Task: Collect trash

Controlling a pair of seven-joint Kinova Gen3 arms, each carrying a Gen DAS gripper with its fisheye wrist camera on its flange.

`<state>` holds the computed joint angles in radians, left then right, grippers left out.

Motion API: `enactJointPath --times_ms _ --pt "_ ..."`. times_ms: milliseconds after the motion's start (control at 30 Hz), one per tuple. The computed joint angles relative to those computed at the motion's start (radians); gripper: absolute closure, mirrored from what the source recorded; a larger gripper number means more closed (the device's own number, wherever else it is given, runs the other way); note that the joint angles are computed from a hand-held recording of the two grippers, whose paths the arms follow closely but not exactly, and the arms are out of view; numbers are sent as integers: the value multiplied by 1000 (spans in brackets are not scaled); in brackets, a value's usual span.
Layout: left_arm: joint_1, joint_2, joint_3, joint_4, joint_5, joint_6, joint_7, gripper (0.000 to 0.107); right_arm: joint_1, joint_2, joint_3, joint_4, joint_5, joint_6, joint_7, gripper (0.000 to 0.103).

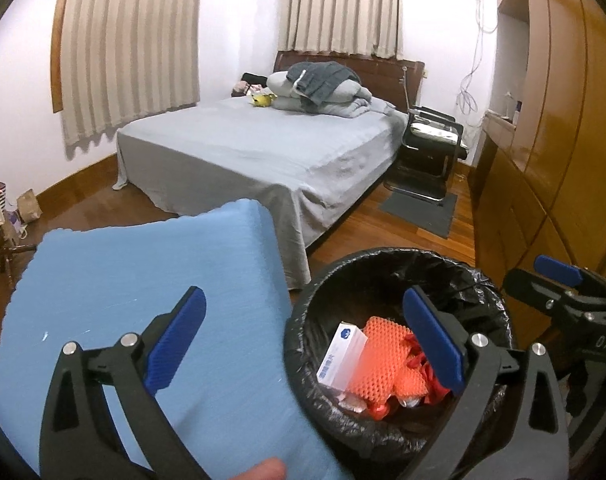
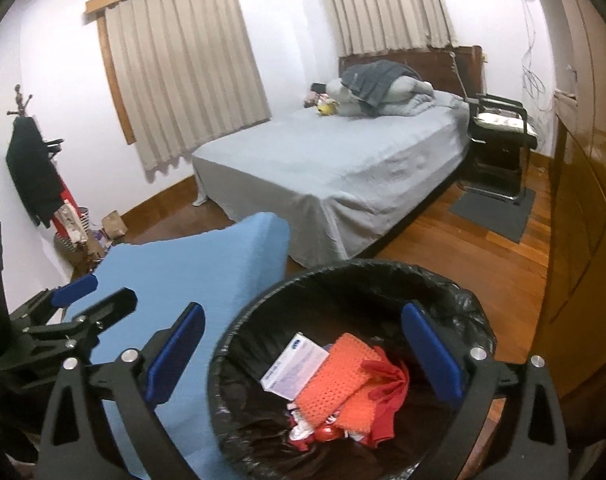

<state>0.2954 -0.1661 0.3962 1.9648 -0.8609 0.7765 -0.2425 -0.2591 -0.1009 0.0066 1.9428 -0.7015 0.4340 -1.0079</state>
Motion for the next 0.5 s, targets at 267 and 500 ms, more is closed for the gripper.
enactJointPath --times_ms 267,500 --pt "-18 -87 47 7 33 87 -10 10 -32 -56 -13 -1 58 24 -54 6" --pt "-78 -154 105 14 80 116 -45 10 -73 -97 -4 12 96 28 -93 6"
